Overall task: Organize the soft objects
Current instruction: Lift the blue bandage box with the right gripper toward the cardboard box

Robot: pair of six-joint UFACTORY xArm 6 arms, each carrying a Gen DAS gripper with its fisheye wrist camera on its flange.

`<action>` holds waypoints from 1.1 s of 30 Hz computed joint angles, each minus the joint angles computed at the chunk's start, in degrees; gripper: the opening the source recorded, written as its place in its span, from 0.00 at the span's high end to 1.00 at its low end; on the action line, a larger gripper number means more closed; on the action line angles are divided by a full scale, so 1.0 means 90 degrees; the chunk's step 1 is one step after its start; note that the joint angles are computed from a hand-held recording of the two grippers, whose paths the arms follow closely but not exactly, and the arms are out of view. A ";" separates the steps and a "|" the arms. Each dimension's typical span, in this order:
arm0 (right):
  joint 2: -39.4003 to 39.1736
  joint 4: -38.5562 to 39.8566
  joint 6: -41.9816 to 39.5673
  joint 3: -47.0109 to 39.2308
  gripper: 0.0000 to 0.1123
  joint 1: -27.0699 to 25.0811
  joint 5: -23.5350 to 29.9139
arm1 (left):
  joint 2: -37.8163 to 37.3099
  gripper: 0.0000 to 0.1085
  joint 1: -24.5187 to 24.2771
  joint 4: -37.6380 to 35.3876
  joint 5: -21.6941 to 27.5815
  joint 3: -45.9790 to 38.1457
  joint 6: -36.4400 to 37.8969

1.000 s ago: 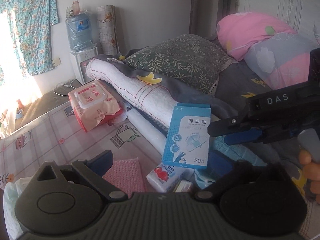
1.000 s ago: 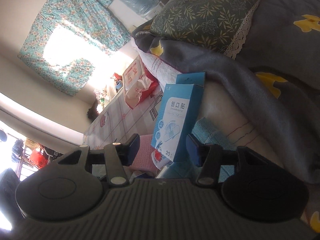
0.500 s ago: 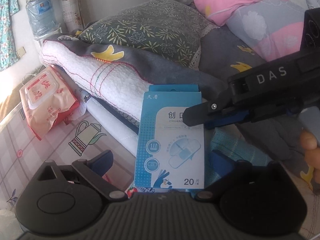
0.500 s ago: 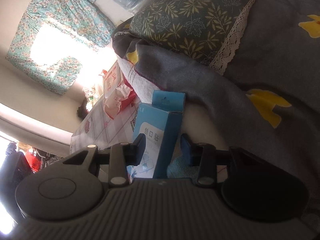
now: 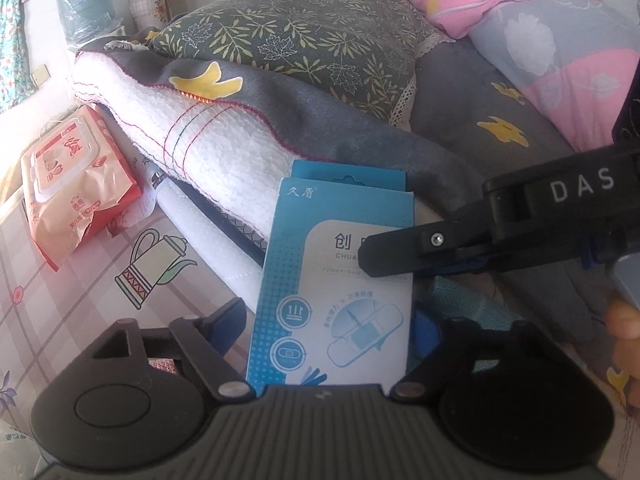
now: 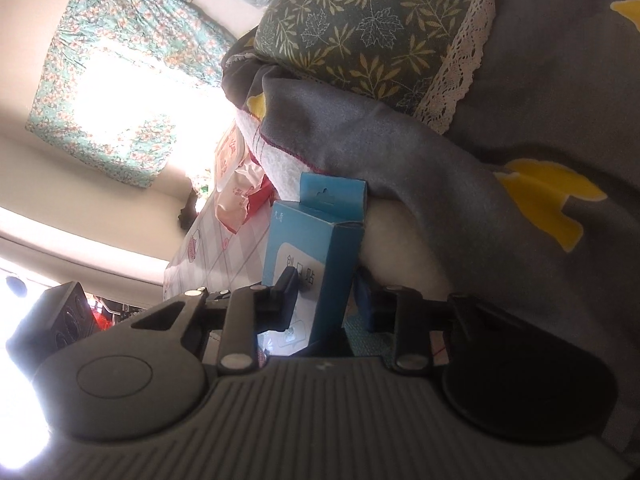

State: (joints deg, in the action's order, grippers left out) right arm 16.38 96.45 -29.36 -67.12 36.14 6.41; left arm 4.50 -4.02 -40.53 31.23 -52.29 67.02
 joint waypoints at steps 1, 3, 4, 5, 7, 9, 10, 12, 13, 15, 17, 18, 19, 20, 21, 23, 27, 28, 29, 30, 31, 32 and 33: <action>0.0012 0.0250 -0.0220 -0.0032 0.75 -0.0001 0.0012 | -0.0003 0.31 -0.0003 0.0068 0.0087 -0.0023 -0.0116; 0.0018 0.0560 -0.0512 -0.0069 0.75 0.0018 -0.0026 | -0.0063 0.31 -0.0052 0.0146 -0.0020 0.0040 -0.0247; 0.0007 0.0741 -0.0687 -0.0084 0.76 0.0023 -0.0040 | -0.0125 0.31 -0.0078 0.0112 -0.0107 0.0103 -0.0187; -0.0009 0.0930 -0.0873 -0.0097 0.76 0.0025 -0.0050 | -0.0176 0.31 -0.0091 0.0064 -0.0166 0.0153 -0.0115; -0.0045 0.1290 -0.1218 -0.0121 0.76 0.0011 -0.0021 | -0.0312 0.31 -0.0115 -0.0007 -0.0298 0.0272 -0.0005; -0.0090 0.1397 -0.1341 -0.0145 0.76 0.0030 -0.0052 | -0.0443 0.32 -0.0106 -0.0108 -0.0332 0.0349 0.0092; -0.0108 0.1395 -0.1348 -0.0160 0.76 0.0054 -0.0091 | -0.0519 0.32 -0.0083 -0.0135 -0.0307 0.0379 0.0096; -0.0162 0.1272 -0.1287 -0.0203 0.76 0.0126 -0.0197 | -0.0653 0.32 -0.0037 -0.0195 -0.0273 0.0426 0.0111; -0.0186 0.1246 -0.1304 -0.0229 0.76 0.0170 -0.0266 | -0.0726 0.32 -0.0008 -0.0251 -0.0251 0.0449 0.0144; -0.0261 0.1014 -0.1167 -0.0277 0.76 0.0295 -0.0425 | -0.0934 0.32 0.0074 -0.0303 -0.0184 0.0515 0.0141; -0.0292 0.0663 -0.0910 -0.0363 0.76 0.0419 -0.0566 | -0.1157 0.32 0.0180 -0.0337 -0.0101 0.0582 0.0138; -0.0301 0.0447 -0.0737 -0.0413 0.76 0.0485 -0.0624 | -0.1310 0.32 0.0251 -0.0350 -0.0053 0.0639 0.0134; -0.0316 0.0271 -0.0610 -0.0455 0.76 0.0555 -0.0677 | -0.1462 0.32 0.0329 -0.0344 -0.0016 0.0684 0.0127; -0.0332 0.0074 -0.0493 -0.0515 0.76 0.0638 -0.0723 | -0.1638 0.32 0.0428 -0.0337 0.0021 0.0746 0.0127; -0.0333 -0.0084 -0.0388 -0.0586 0.76 0.0713 -0.0754 | -0.1820 0.32 0.0539 -0.0338 0.0071 0.0810 0.0131; -0.0285 -0.0512 -0.0087 -0.0773 0.76 0.0887 -0.0800 | -0.2188 0.32 0.0823 -0.0339 0.0176 0.0936 0.0174; 0.0088 -0.1876 0.0911 -0.1431 0.76 0.1266 -0.0741 | -0.2800 0.32 0.1607 -0.0329 0.0423 0.1076 0.0293; 0.0240 -0.2233 0.1207 -0.1648 0.76 0.1339 -0.0664 | -0.2891 0.32 0.1868 -0.0322 0.0532 0.1054 0.0317; 0.0444 -0.2667 0.1579 -0.1944 0.76 0.1426 -0.0553 | -0.2956 0.32 0.2130 -0.0316 0.0632 0.1024 0.0327; 0.0646 -0.3116 0.1967 -0.2233 0.76 0.1501 -0.0438 | -0.2992 0.32 0.2456 -0.0322 0.0778 0.0963 0.0339; 0.0873 -0.3585 0.2381 -0.2554 0.76 0.1574 -0.0320 | -0.2984 0.32 0.2740 -0.0326 0.0921 0.0887 0.0357; 0.1136 -0.3996 0.2744 -0.2938 0.77 0.1646 -0.0181 | -0.2922 0.33 0.3114 -0.0303 0.1114 0.0752 0.0358; 0.1490 -0.4429 0.3161 -0.3479 0.77 0.1743 0.0035 | -0.2847 0.33 0.3396 -0.0289 0.1238 0.0639 0.0359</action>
State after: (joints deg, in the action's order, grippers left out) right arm 29.79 56.59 -0.91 -98.43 51.82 6.72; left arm -21.13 26.54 -43.14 42.37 -46.54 70.26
